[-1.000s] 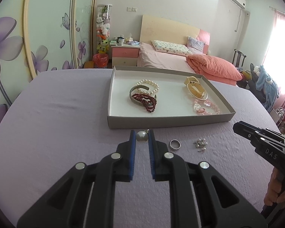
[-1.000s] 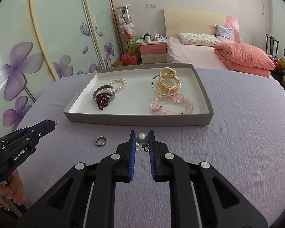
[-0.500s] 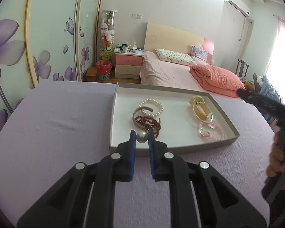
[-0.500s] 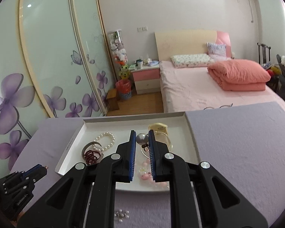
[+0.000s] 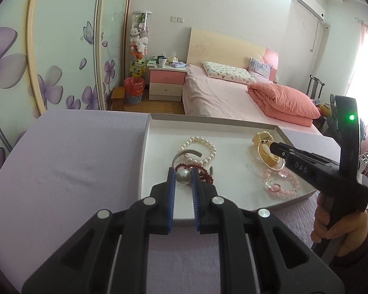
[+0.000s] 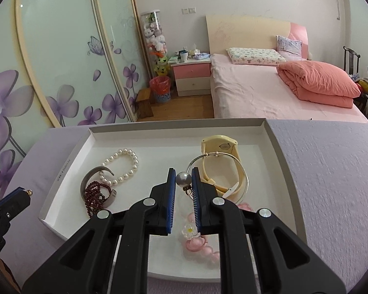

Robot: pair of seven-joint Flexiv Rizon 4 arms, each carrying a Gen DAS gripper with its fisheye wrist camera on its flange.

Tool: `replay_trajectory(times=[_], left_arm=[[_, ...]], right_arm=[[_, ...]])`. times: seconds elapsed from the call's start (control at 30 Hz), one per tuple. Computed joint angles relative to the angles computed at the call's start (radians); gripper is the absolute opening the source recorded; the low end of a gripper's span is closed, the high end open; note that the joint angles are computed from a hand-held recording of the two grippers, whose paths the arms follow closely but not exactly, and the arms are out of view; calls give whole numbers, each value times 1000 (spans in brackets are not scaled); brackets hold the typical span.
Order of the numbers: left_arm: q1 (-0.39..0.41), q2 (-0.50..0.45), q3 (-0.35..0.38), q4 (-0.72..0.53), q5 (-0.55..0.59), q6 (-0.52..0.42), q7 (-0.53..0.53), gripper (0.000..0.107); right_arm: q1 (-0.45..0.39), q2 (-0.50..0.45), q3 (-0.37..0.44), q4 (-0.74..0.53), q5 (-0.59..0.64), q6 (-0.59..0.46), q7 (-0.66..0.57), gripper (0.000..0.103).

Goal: Organize jewelry
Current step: 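Carry both pearl earrings over the grey tray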

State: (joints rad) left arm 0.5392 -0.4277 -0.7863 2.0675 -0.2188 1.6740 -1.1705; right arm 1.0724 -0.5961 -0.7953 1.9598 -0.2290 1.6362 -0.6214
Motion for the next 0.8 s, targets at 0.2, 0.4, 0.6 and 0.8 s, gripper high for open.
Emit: replay_trajectory(times=[0.2,0.4,0.6,0.8], left_arm=[[-19,-13,12,-11,-4,-11,9,13],[-31,-19,20,-14,-13,-17,20,13],[-30,-18,13,-9,-19,-14,27,13],[-71,-38,41,-60,-39,-57,51,13]], right_arm=[[-11,12,14,7,-26,-12,23,39],[35,5,-38,29,-1,1,18,47],[56,4,-57,40,17,-5,7,47],[126,-2,-131,74,48,13,-13,54]])
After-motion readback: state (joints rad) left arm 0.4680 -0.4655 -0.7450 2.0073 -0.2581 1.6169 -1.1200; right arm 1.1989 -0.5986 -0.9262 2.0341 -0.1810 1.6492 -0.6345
